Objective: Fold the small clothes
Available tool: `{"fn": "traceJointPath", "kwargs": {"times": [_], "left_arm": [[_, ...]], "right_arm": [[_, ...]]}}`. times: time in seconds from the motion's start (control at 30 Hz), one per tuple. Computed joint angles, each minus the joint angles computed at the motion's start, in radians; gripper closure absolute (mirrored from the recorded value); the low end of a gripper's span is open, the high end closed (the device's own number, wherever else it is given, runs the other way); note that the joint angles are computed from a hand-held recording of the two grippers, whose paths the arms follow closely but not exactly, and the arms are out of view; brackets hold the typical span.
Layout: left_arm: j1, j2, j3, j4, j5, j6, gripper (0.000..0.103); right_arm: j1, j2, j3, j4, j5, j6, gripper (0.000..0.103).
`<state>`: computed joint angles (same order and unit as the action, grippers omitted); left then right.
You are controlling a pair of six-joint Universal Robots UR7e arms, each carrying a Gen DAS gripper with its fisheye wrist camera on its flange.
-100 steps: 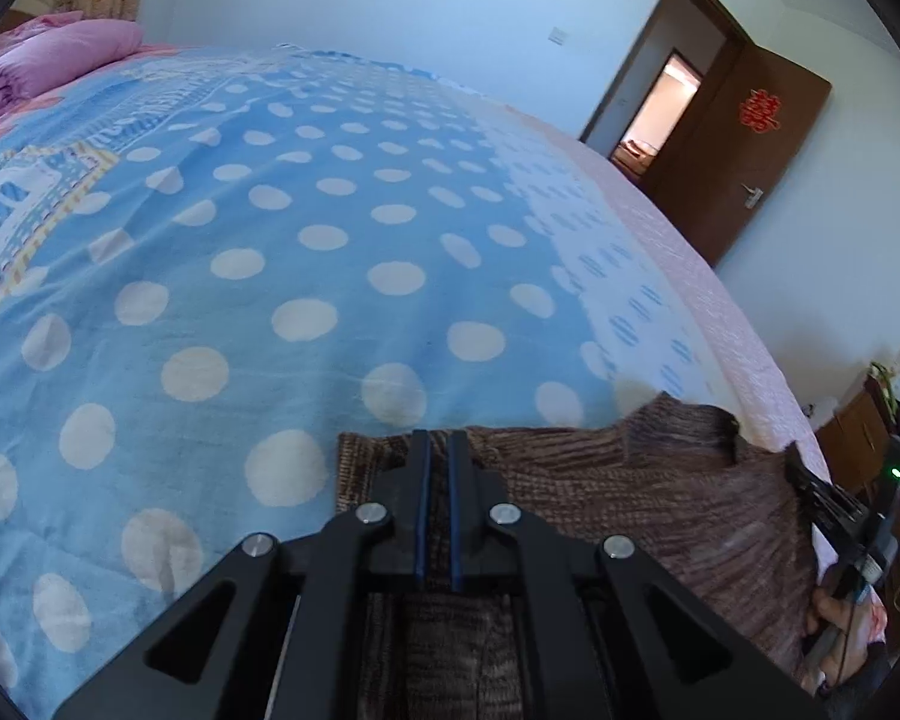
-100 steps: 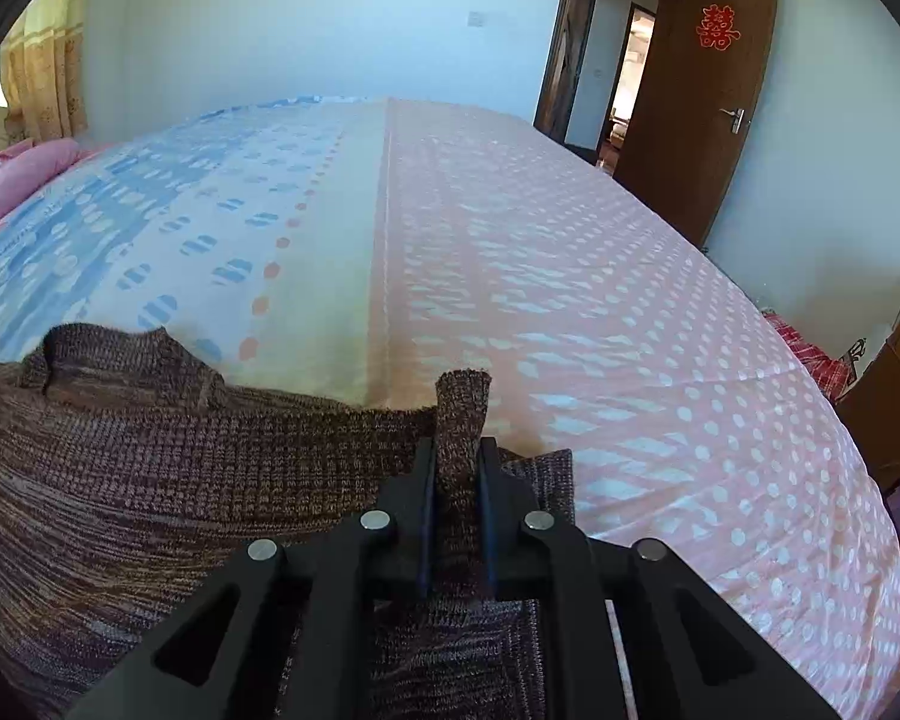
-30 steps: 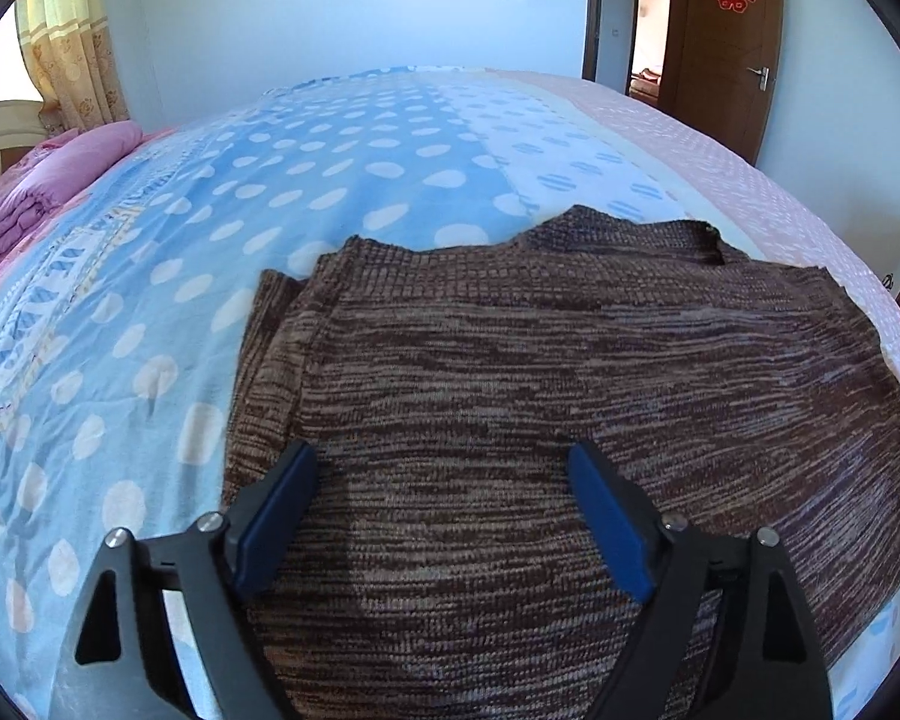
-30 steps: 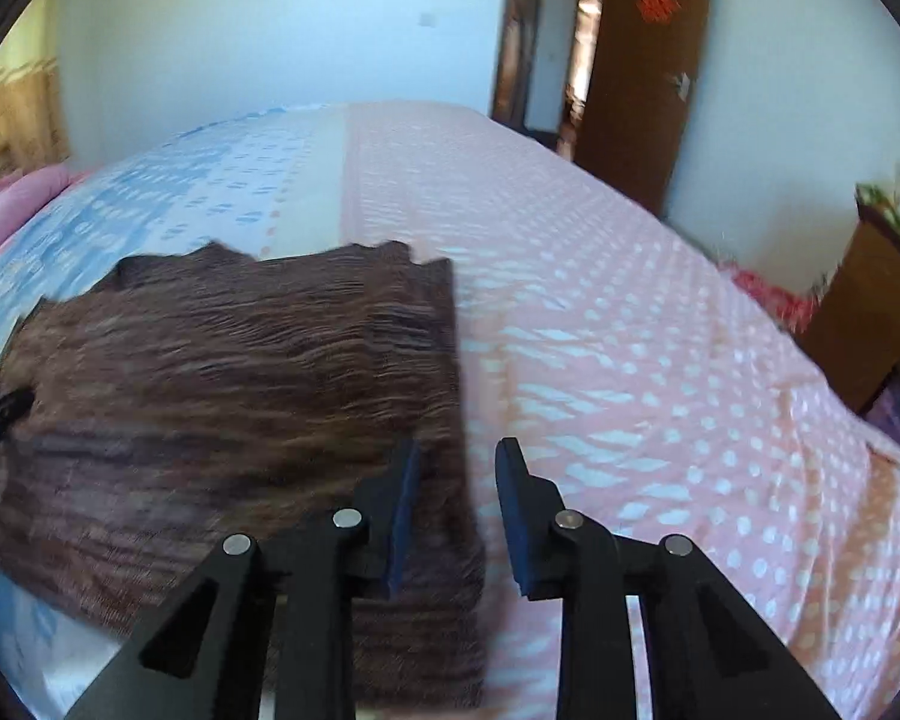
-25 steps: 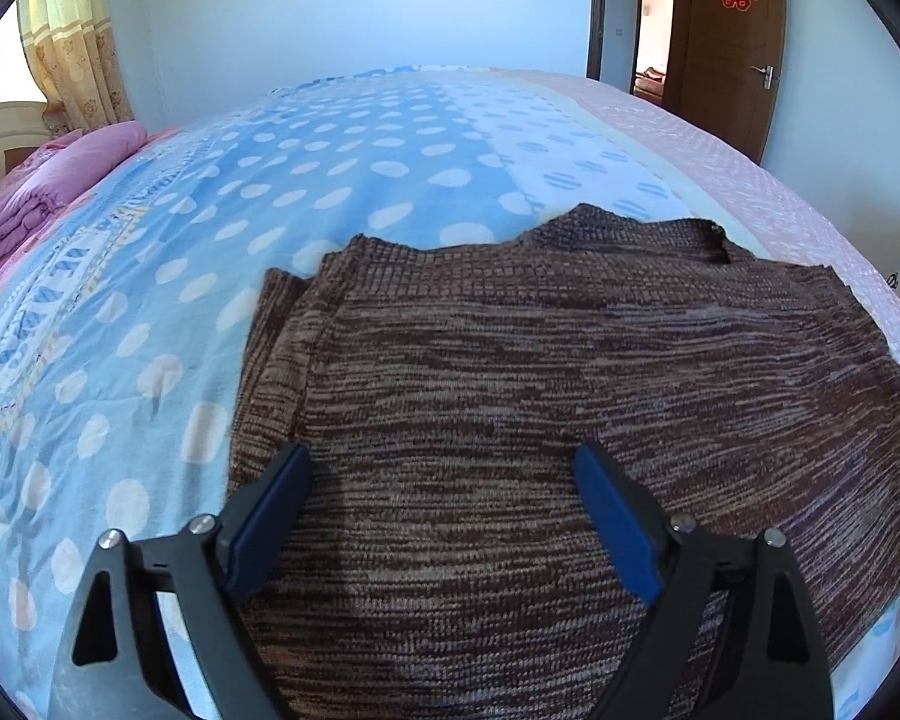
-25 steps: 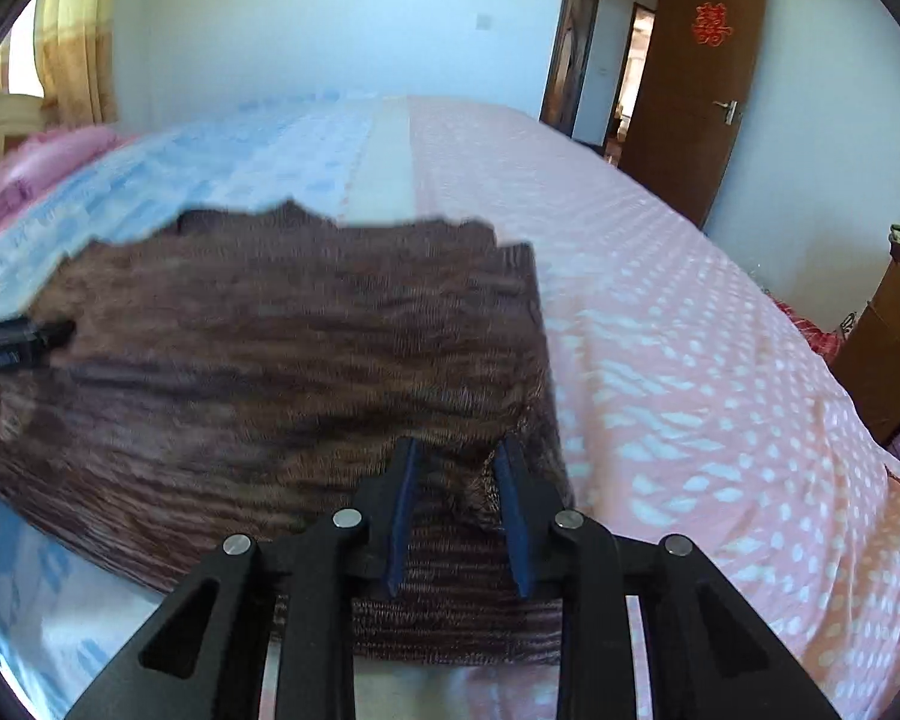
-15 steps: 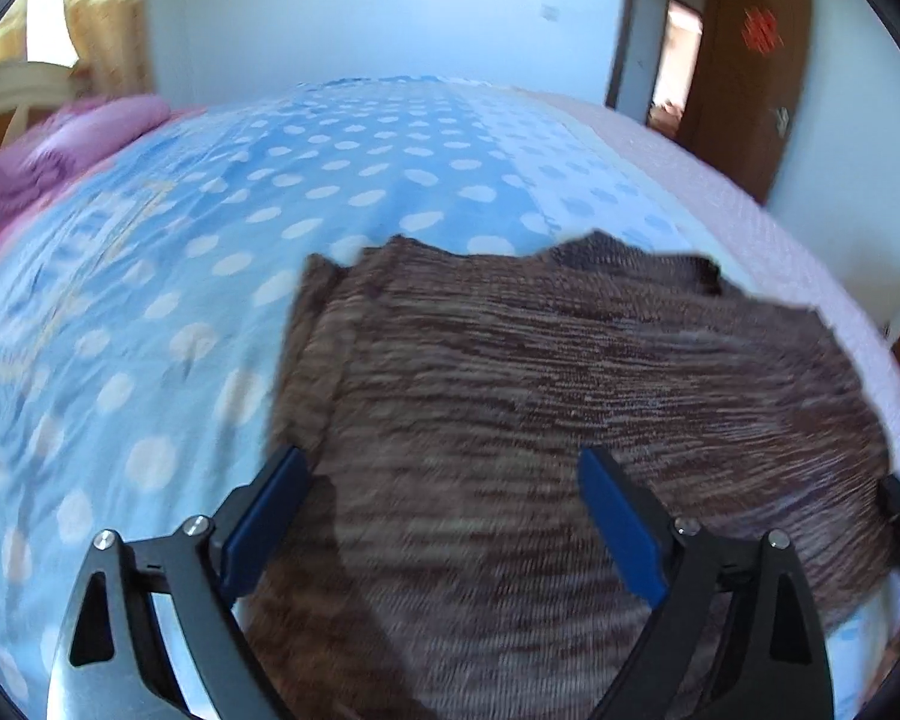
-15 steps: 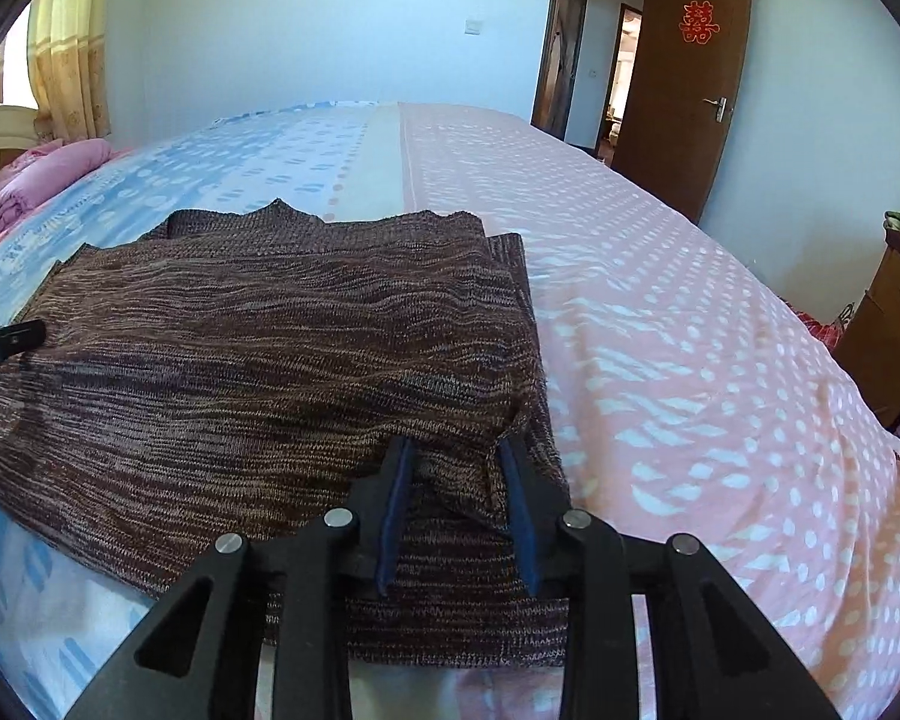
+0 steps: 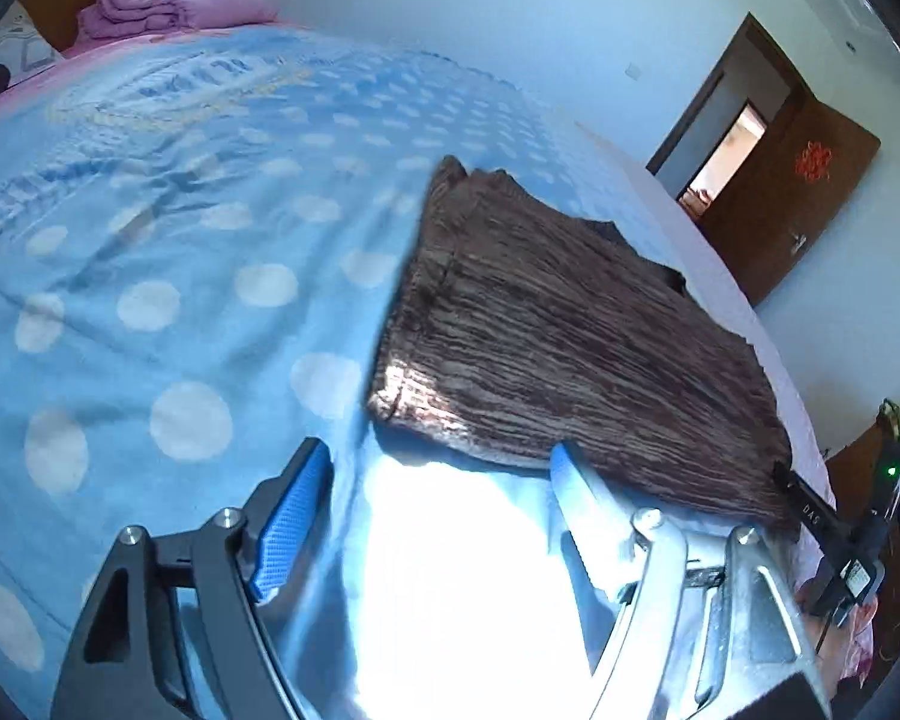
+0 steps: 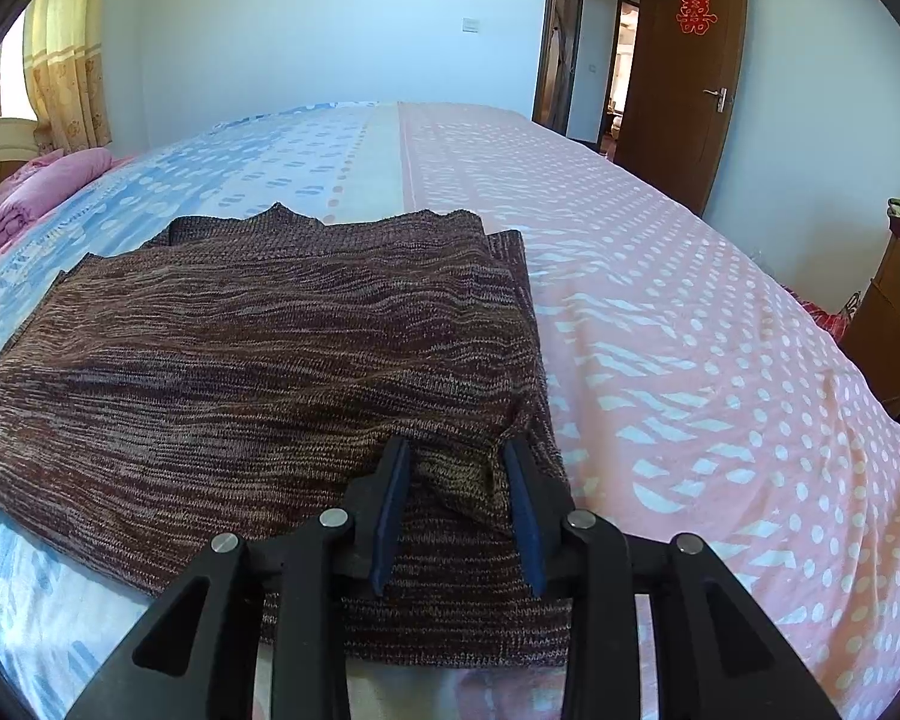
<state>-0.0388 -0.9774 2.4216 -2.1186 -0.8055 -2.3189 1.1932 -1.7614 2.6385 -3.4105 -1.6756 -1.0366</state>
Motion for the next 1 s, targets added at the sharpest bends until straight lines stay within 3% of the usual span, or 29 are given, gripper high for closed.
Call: {"fn": "traceJointPath", "kwargs": {"times": [0.13, 0.23, 0.33, 0.5, 0.63, 0.7, 0.77, 0.83, 0.93, 1.0], "left_arm": [[0.019, 0.038, -0.028, -0.024, 0.025, -0.025, 0.025], [0.026, 0.04, -0.023, -0.048, 0.047, -0.065, 0.015], [0.054, 0.04, 0.019, -0.202, 0.11, -0.031, 0.014], [0.12, 0.034, 0.007, -0.164, 0.178, -0.057, 0.017], [0.124, 0.007, 0.034, -0.162, 0.198, -0.097, 0.026], [0.122, -0.004, 0.04, -0.134, 0.192, -0.114, 0.036], [0.118, -0.007, 0.038, -0.103, 0.175, -0.118, 0.055], [0.11, -0.005, 0.034, -0.075, 0.157, -0.127, 0.064], [0.098, -0.002, 0.039, -0.077, 0.154, -0.125, 0.064], [0.098, -0.007, 0.044, -0.084, 0.156, -0.129, 0.064]], "right_arm": [[-0.001, -0.002, 0.001, 0.001, 0.001, 0.001, 0.069], [-0.001, -0.002, 0.001, 0.001, 0.001, 0.003, 0.069], [-0.001, -0.002, 0.001, 0.0, 0.001, 0.002, 0.069], [-0.004, -0.004, 0.001, 0.004, 0.006, 0.005, 0.069], [-0.011, -0.018, 0.007, 0.008, 0.024, 0.013, 0.069], [-0.024, -0.049, 0.029, -0.014, 0.073, 0.006, 0.07], [-0.027, -0.128, 0.051, 0.063, 0.148, -0.013, 0.071], [0.008, -0.179, 0.065, 0.147, 0.165, -0.037, 0.072], [0.123, -0.185, 0.088, 0.254, 0.115, -0.035, 0.071], [0.204, -0.133, 0.086, 0.323, 0.063, 0.01, 0.071]]}}
